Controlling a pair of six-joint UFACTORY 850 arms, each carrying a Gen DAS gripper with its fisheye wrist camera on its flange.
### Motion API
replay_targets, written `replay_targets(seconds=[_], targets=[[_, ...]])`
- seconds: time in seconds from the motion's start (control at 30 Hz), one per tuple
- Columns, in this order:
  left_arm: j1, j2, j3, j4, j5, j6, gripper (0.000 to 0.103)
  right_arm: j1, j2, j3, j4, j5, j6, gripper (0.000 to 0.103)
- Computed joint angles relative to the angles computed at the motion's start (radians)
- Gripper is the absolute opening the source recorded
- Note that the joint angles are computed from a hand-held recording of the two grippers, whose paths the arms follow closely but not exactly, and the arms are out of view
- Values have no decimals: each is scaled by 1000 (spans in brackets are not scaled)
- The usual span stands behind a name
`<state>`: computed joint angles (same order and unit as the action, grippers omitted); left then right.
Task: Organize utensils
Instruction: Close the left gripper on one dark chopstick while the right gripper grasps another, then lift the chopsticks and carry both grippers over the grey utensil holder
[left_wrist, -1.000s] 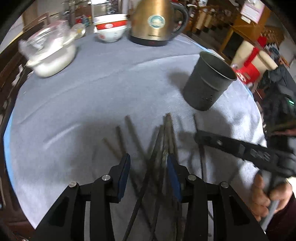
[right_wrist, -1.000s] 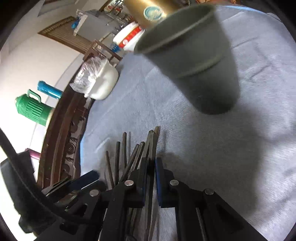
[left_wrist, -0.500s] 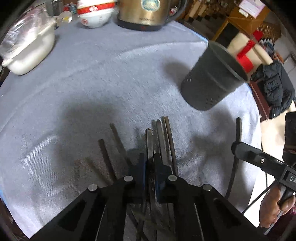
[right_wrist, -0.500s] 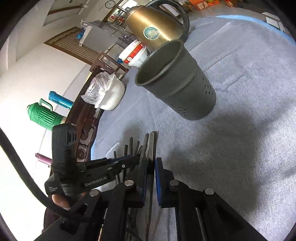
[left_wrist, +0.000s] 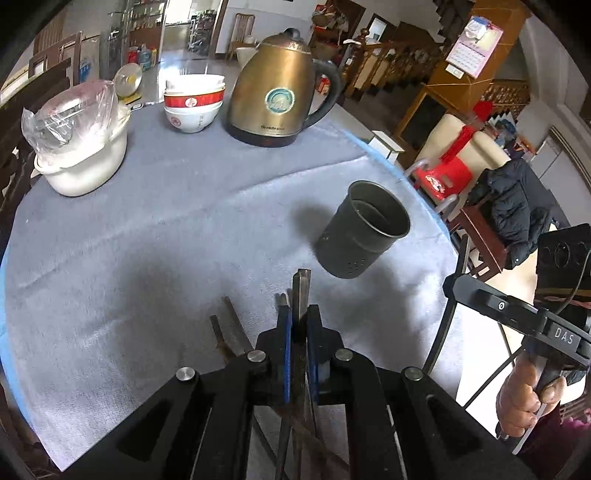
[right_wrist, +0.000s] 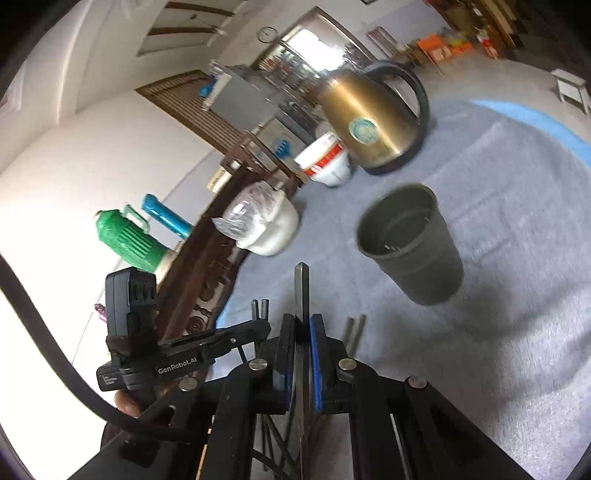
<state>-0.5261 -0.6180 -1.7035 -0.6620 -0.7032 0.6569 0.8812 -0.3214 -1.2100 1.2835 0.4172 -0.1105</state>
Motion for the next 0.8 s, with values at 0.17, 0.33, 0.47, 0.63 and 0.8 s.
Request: replay_targets(seconds=[0.17,0.33,0.47,0.63,0.8], targets=[[0,13,43,-27,33,-20,8,10,-5,-15,21,0,-26,9],[-10,37,53,-56,81,17,8,25,11,-15,38,36,-67,8],[-10,29,32,46,87,-68,8,26,13,-27,104,43,-152,8],[2,-25,13,187,20,-231,26,4,-10,-22,347,-34,-293,12],[17,-95,-39,202,-77,-359,32,-48,-39,15,525,-161,-331,29]])
